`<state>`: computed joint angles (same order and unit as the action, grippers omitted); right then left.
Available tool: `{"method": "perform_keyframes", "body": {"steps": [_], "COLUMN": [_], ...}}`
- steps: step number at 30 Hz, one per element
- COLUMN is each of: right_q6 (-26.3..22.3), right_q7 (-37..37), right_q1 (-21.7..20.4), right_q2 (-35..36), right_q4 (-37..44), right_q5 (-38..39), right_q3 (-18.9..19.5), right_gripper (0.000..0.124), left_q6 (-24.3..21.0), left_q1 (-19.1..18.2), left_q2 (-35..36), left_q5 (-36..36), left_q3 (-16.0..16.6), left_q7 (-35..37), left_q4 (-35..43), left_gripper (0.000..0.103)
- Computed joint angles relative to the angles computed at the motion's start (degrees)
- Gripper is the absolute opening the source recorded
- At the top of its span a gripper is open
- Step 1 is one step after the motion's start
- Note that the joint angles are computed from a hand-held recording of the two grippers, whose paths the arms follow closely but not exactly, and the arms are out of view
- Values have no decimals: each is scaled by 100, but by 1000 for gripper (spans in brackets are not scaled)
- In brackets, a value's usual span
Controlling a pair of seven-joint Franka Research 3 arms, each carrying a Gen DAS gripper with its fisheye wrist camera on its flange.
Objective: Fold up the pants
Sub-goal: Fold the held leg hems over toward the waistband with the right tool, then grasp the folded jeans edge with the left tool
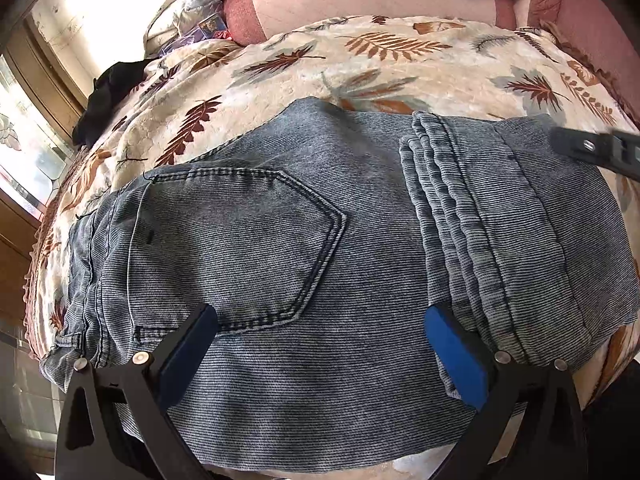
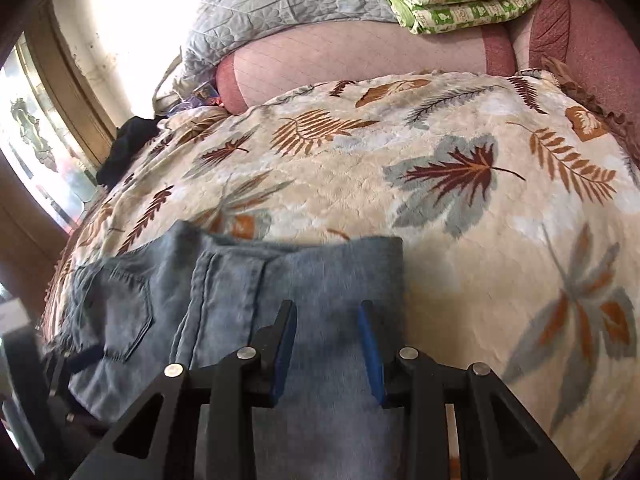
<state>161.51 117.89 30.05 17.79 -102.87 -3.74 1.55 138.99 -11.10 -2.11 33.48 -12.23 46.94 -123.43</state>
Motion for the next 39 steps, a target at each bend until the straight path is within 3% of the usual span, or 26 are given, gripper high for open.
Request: {"method": "perform_keyframes", "body": {"steps": [3,5,9,15,20,23,25,28,31,34,39], "right_q6": [-248,-659,-832,-168,87,287,306,689,1028,1259,1543], "right_q7": [48,-58,225,-44,-465,89,-25,-746,-362,68,-204], "right_q1": [40,75,370,229,252,734,613,220,405,418,126], "right_q2": [468,869,937,138,-249,-401,-523,-785,-1073,-1290,-1459], "right_q4": [580,1123,1322,167,-536,-849,-980,-1324,-1675,-1978,-2328], "right_q5": [13,-9,-448,-98,256,-570,-422,494,32,-510,86], "right_q3": [-34,-57,-346,80,474,103,265,699,427,312,547], "right_gripper": [34,36,36,36,38,45,45,46,51,52,52], "left_q6": [97,45,-23,164,28,-127,-281,-478,-541,-541,-539], "left_q1": [13,14,32,185,606,984,1233,1606,1861,1982,1861], "left_q2": [-11,-7,-156,-891,-1614,-1991,-2173,-2381,-2492,-2541,-2520], "left_q5": [7,36,-125,-239,-78,26,27,64,-132,-411,-1122], "left_q3": [14,8,25,85,184,320,444,598,840,992,1149], "left_q7": [-21,-40,34,-28,-314,-499,-518,-594,-512,-336,220], "left_q4": [-46,-45,-144,-755,-1114,-1208,-1227,-1256,-1292,-1360,-1514], "left_gripper": [103,103,103,103,103,103,103,103,103,103,103]}}
